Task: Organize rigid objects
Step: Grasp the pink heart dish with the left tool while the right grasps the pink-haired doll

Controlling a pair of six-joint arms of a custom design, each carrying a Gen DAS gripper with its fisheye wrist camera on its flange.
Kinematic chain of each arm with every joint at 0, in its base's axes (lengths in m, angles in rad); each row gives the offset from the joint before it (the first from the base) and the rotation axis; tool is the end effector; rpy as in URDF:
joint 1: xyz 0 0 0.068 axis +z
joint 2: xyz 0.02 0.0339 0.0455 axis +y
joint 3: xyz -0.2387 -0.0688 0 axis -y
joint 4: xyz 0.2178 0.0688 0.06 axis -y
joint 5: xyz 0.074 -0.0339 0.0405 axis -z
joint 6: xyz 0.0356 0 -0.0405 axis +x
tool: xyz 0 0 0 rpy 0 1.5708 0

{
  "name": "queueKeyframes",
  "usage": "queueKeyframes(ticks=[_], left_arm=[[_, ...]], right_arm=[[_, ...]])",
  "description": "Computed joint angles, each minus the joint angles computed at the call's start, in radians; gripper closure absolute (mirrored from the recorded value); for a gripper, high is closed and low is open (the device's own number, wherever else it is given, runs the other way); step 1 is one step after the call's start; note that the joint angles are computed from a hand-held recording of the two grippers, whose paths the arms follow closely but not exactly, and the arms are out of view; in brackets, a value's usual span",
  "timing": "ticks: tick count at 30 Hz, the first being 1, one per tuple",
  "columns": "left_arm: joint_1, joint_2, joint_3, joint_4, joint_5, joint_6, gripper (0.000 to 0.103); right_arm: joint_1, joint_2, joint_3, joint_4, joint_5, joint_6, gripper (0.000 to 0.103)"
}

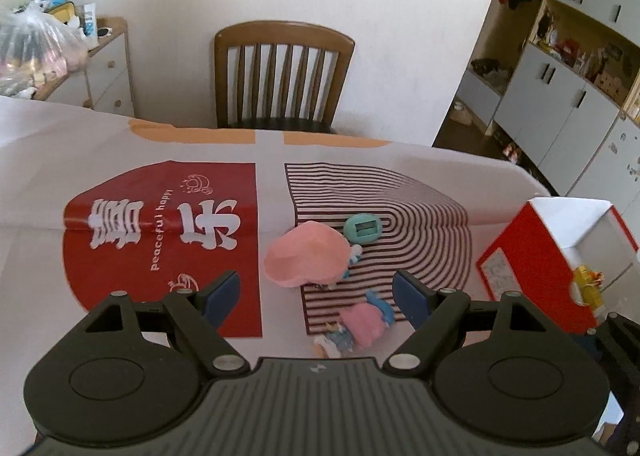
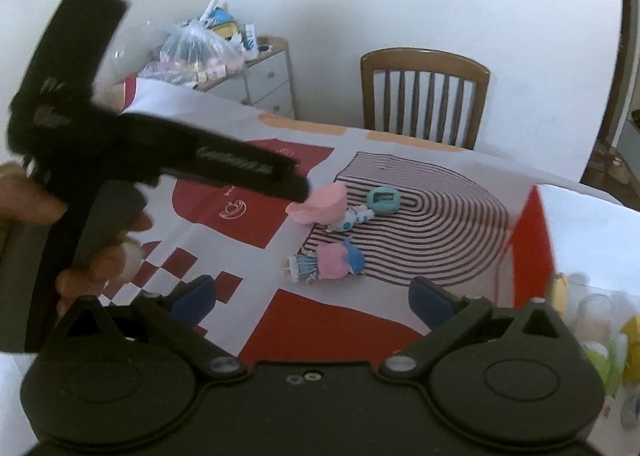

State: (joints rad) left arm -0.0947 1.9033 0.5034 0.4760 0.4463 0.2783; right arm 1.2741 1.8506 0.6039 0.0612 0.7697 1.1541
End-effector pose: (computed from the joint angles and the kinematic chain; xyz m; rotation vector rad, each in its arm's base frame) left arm 0.2554 -0.0397 0.0500 0.6299 2.3448 -0.4727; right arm 0.0967 0.2314 0.0633 0.0434 2.3004 0.0949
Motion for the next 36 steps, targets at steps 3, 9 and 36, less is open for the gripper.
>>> queueKeyframes(ticks=[3,9,36], left_arm=[[-0.028,0.069,0.055,0.01,-0.025,-0.012,0.02],[-0.073,0.195,0.149,0.036,-0.067,-0.019,0.02],[-0.052,0.473,0.461,-0.12,0.077,-0.023,0.02]], right_arm=[[-0.052,0.046,0.008,0.074,-0.029,-0.078,0.001],[-0.151,0.156,0.068,0.171,-0.096,-0.21,0.001],[-0.281,0.398,0.201,0.311,-0.194,-0.416,0.001]])
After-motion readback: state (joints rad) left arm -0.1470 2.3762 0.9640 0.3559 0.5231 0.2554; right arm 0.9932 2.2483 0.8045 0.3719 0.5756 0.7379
